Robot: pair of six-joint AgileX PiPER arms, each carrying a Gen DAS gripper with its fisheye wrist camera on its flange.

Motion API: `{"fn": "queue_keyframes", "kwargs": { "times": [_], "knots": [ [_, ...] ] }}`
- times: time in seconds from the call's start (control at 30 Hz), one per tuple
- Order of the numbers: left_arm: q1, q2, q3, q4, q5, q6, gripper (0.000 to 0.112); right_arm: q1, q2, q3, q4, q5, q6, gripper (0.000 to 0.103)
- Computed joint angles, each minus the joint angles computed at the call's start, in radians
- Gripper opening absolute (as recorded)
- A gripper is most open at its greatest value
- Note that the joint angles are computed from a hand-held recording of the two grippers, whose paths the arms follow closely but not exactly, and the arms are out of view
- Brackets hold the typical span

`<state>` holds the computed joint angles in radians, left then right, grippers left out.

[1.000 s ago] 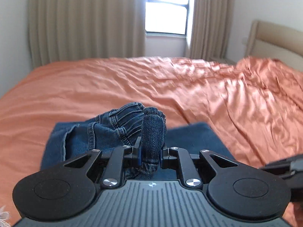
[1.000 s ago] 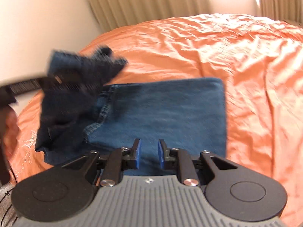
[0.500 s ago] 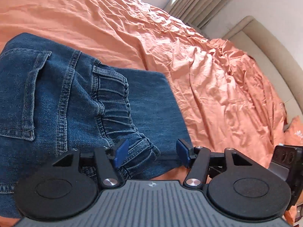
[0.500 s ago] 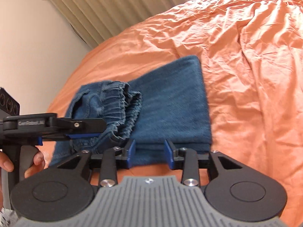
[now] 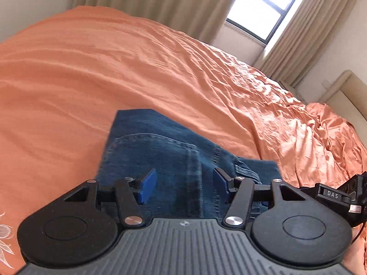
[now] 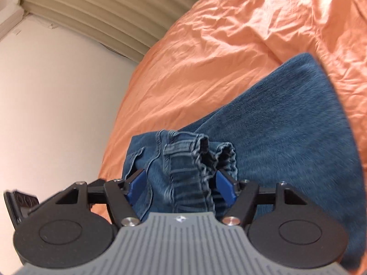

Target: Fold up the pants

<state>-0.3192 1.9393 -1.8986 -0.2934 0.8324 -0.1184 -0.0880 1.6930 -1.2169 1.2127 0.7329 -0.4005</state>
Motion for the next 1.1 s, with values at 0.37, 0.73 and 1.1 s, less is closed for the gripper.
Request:
{"fn": "queue_keyframes", "kwargs": {
  "times": [0.37,0.73,1.1],
  "knots": [
    [0.15,0.011,0.086,-0.127,-0.032,0.067,0.064,0.009,0.151,-0.051,0.165,0.017,-0.097,0.018],
    [0.186,-0.07,0.207,-0.229,-0.083,0.116,0.063,0.132,0.055,-0.54,-0.411,0.13,0.37,0.012],
    [0.153,-0.111,0.222,-0.187,-0.097,0.144,0.063,0.002,0.031,-0.719,-0.619,0.331,0.549,0.012]
  ]
}}
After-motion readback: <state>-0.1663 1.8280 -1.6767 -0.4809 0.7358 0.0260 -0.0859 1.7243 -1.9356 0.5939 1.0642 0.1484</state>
